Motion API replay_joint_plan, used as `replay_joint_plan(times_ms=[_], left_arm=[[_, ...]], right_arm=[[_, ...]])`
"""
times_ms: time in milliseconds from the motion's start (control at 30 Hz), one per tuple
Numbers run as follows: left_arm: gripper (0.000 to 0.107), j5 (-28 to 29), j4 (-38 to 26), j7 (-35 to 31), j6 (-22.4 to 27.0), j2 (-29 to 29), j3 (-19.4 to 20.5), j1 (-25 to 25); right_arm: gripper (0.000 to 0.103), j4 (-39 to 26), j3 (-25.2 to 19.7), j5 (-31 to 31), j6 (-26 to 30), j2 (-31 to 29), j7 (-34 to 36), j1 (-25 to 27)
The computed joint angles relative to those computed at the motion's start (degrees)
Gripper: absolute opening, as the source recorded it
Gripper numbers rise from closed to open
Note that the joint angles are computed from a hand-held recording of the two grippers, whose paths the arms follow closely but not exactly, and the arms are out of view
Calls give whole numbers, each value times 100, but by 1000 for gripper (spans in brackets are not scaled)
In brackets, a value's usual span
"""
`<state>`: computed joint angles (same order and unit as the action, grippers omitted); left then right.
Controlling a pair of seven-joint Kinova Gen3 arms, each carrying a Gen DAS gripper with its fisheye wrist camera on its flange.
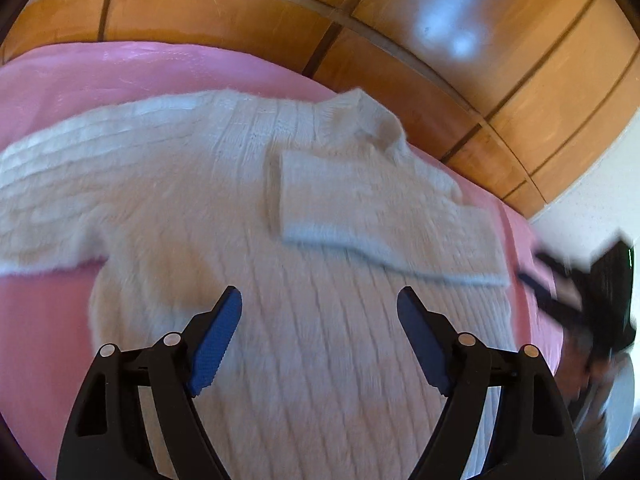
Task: Fold small clothes
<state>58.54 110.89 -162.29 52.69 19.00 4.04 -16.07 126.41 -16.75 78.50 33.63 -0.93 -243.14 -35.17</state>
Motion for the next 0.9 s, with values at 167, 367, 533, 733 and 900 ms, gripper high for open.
replay_joint_plan(times_ms=[167, 367, 533, 733, 900], left_arm=[[60, -345, -613, 1074, -265, 502, 129, 427], [6, -339, -856, 1157, -492, 506, 499, 335], [6, -369, -919, 1041, -725, 398, 482, 413], [15, -942, -734, 1472, -1596, 527, 580, 617], [34, -939, -497, 1383, -1684, 304, 731, 432]], right_arm=[[62, 636, -819, -198, 456, -279, -928, 465], [62, 377, -965, -409, 303, -244, -206, 1048], [62, -275, -805, -635, 375, 328, 959, 1242], [65, -1084, -258, -1384, 1188, 1394, 2053, 543], [77, -1589, -53, -1633, 2089, 1929, 2763, -15]])
